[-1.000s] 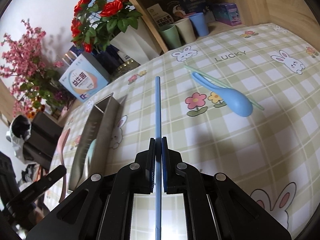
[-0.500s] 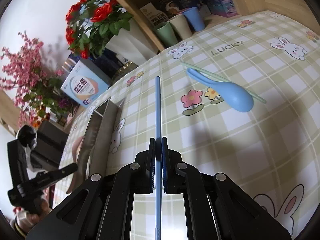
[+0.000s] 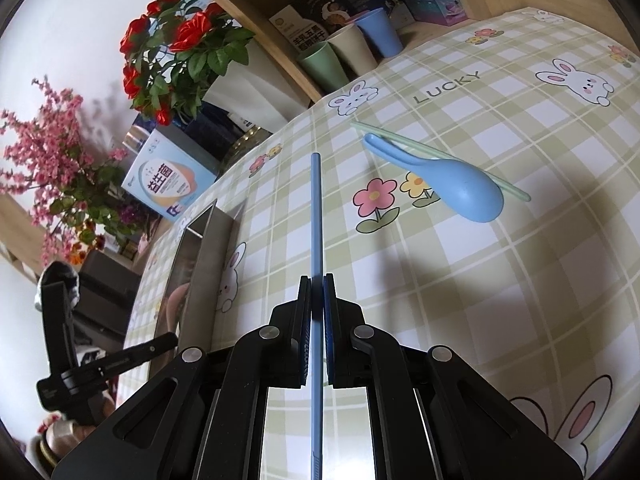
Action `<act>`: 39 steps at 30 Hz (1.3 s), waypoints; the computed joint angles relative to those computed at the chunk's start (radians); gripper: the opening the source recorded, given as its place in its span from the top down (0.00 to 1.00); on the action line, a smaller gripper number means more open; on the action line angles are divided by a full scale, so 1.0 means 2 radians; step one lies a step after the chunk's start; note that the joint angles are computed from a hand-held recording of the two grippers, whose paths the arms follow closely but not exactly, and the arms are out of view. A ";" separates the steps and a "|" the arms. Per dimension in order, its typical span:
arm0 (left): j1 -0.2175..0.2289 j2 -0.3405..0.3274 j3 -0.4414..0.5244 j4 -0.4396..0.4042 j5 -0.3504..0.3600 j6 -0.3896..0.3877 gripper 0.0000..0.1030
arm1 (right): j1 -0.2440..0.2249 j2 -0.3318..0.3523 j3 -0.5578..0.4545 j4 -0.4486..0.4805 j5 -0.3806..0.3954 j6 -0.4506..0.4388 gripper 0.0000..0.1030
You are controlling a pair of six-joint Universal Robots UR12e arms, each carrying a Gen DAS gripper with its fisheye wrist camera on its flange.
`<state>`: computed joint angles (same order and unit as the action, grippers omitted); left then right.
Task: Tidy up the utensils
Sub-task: 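Lower the pink spoon into the rack with the left tool while the right tool carries the blue chopstick, then lower the blue chopstick into the rack, open the right tool while the left tool releases the pink spoon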
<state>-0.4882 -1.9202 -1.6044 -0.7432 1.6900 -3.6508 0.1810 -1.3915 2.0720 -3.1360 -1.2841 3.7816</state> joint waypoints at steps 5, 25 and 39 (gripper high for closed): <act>0.004 0.004 -0.007 0.017 -0.015 0.001 0.85 | 0.002 -0.002 -0.002 0.007 -0.004 -0.004 0.94; 0.004 0.052 -0.071 0.109 0.048 0.028 0.11 | 0.055 0.041 -0.107 0.121 0.038 -0.025 0.95; 0.025 0.077 -0.106 0.116 0.052 -0.013 0.07 | 0.080 0.083 -0.177 0.186 0.021 0.012 0.94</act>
<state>-0.4374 -1.7659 -1.8159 -0.5110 1.7930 -3.6770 0.3403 -1.2246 1.7182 -2.7635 -1.2430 3.8056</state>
